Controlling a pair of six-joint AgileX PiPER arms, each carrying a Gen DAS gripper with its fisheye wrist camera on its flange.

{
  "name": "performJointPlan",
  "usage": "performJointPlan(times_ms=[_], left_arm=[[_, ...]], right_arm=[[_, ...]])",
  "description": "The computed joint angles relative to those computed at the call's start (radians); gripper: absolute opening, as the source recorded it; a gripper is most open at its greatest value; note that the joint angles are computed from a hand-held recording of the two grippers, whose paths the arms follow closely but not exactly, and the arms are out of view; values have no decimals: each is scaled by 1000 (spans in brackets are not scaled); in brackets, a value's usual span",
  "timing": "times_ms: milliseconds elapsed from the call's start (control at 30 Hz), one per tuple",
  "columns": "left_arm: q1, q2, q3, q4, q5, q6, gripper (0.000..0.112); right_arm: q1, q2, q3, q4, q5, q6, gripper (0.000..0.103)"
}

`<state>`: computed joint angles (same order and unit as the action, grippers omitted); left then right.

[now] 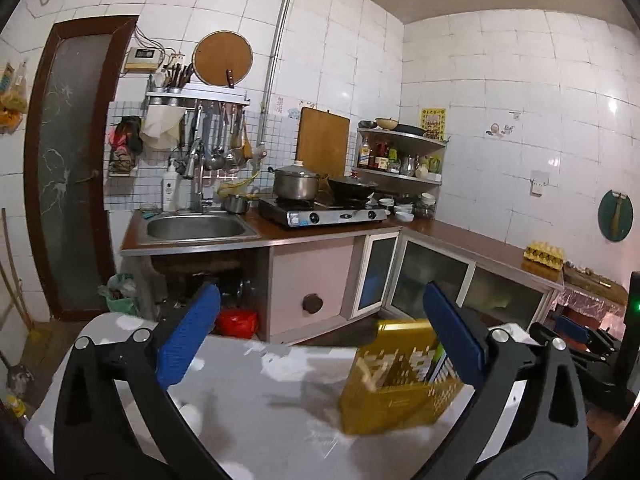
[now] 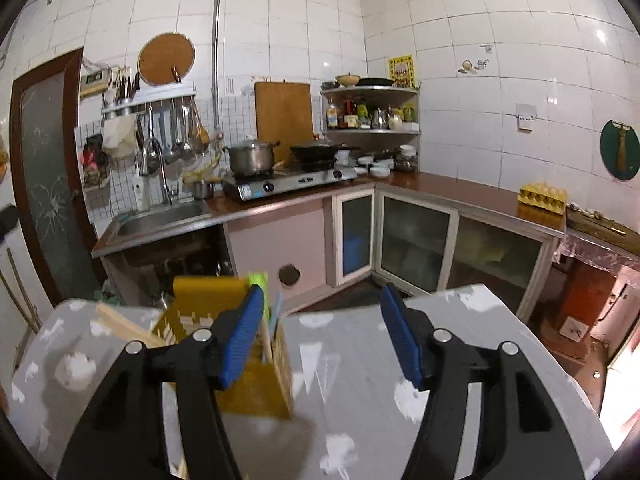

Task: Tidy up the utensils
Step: 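Drop the chopstick into the yellow holder with the left tool while the right tool releases its chopstick there, then move the right tool to the chopsticks and grasp one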

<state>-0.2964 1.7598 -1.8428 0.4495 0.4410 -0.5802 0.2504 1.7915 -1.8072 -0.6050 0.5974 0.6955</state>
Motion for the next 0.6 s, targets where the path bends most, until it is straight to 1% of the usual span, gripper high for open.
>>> performJointPlan(times_ms=[100,200,233,300,367,500,600], left_arm=[[7,-58,111,1,-1,-5,98],[6,-97,243,79,-14,-88,98],[10,-98,266,74,-17,-88,98],[25,-93,311,3,-24,-39,98],[43,-74,347,-101,-26,40,98],[48,-37,399,-91,-25,18,98],[38,-8,419,-53,-22,-13,98]], right_arm=[[24,-41,105,-23,10,54,60],[45,-45,186,-22,14,87,60],[52,-42,205,-22,14,96,60],[69,-21,236,3,23,95,60],[85,5,256,17,27,99,60],[102,65,264,84,41,78,60],[113,113,245,130,62,61,58]])
